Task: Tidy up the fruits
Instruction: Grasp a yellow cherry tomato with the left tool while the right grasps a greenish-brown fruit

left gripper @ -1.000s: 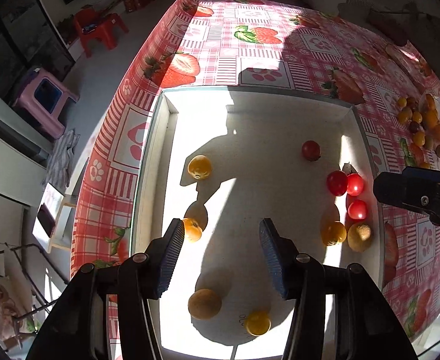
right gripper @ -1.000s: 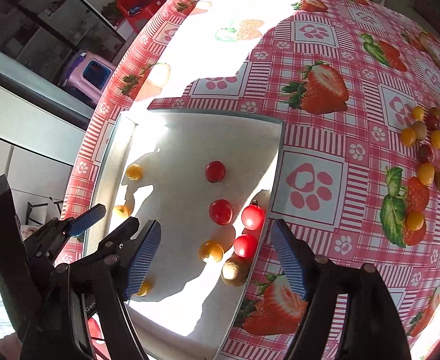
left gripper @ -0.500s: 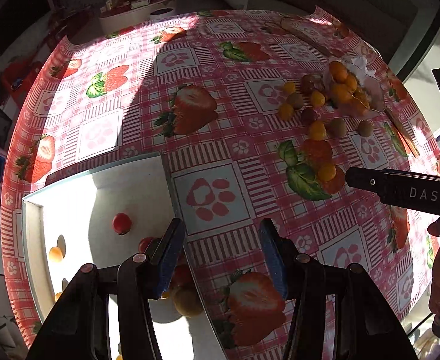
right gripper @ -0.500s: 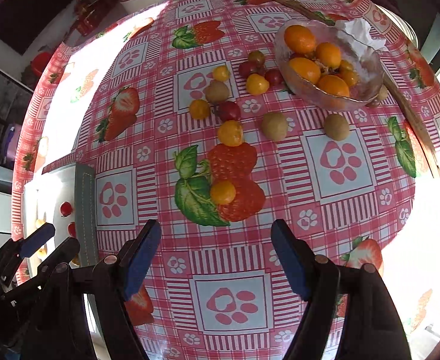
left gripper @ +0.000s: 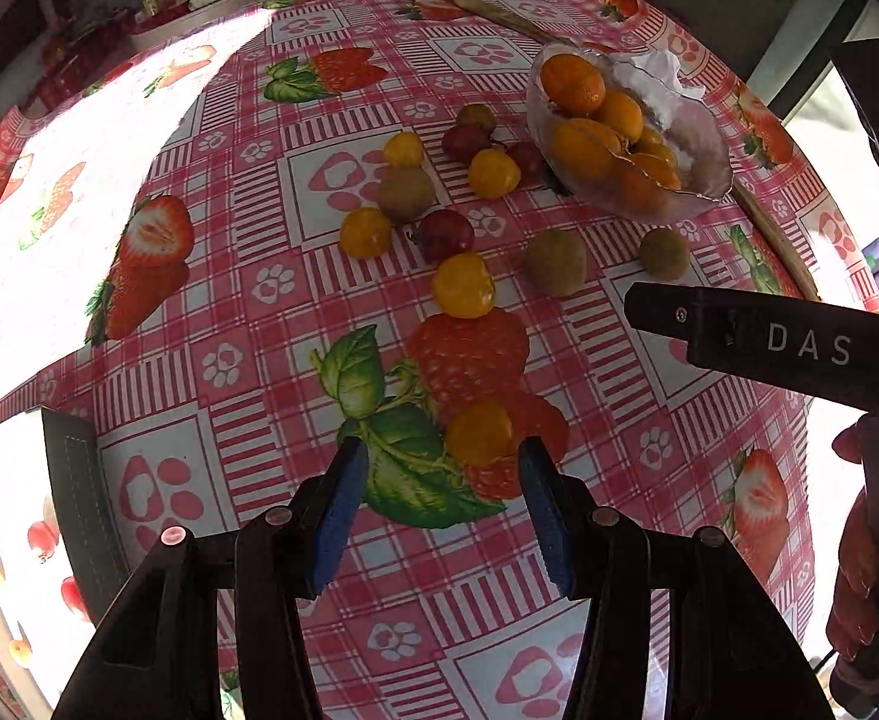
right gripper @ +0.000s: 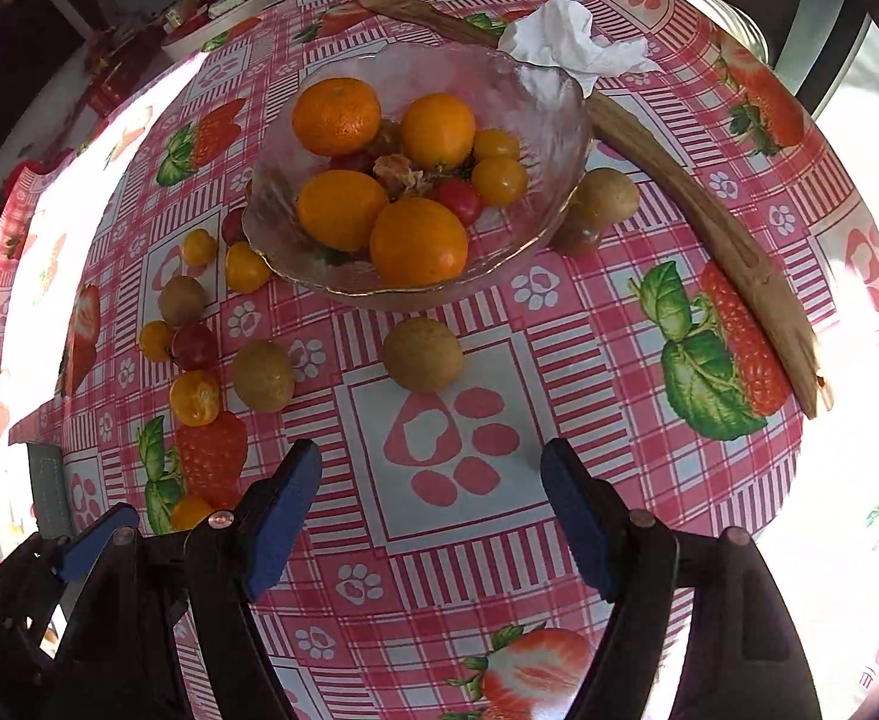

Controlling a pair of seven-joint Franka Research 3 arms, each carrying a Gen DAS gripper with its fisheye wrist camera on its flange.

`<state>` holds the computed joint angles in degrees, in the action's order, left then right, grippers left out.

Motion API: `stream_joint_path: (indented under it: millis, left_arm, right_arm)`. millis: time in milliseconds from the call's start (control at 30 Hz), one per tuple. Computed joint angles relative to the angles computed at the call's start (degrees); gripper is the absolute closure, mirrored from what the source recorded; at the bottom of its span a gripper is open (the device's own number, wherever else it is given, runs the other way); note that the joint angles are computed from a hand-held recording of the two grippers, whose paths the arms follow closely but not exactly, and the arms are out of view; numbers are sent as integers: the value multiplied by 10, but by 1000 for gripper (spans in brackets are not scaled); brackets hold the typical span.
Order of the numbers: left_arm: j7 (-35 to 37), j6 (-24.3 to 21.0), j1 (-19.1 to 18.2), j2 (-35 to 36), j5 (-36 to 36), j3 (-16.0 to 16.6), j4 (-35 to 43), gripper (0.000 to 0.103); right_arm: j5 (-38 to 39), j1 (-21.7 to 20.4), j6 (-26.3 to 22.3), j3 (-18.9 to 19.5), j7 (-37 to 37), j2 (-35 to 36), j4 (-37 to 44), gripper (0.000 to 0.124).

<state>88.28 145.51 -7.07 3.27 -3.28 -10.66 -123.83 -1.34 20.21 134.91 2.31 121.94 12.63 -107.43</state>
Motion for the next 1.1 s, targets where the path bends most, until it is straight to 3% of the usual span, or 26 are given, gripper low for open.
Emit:
stream_joint_path:
  millis: [200, 333, 367, 433, 500, 700, 1100]
  left_arm:
    - [-48, 9, -8, 15, 52, -1, 14, 49]
    - [-69, 8, -10, 19, 66, -3, 20, 51]
    - [-73, 11, -10, 19, 69, -3, 19, 55]
    - [-70, 15, -7, 20, 66, -3, 19, 75]
    - [-43, 19, -1, 17, 26, -6, 16, 81]
    - [22, 29, 7, -16, -71, -5, -11, 81]
    - [64, 18, -1, -101, -116, 31, -69, 81]
  right_arm:
    - [-6, 1, 15, -3, -14, 20, 19, 51]
    - [-12, 4, 19, -7, -11, 30, 31, 71]
    - [-10, 3, 21, -8, -12, 30, 31, 81]
    - [4, -2, 24, -5, -27, 30, 31, 93]
    - [16, -5, 28, -4, -34, 27, 27, 94]
    - [36, -8, 35, 1, -44, -5, -9, 94]
    - [76, 0, 21, 23, -62, -46, -39, 94]
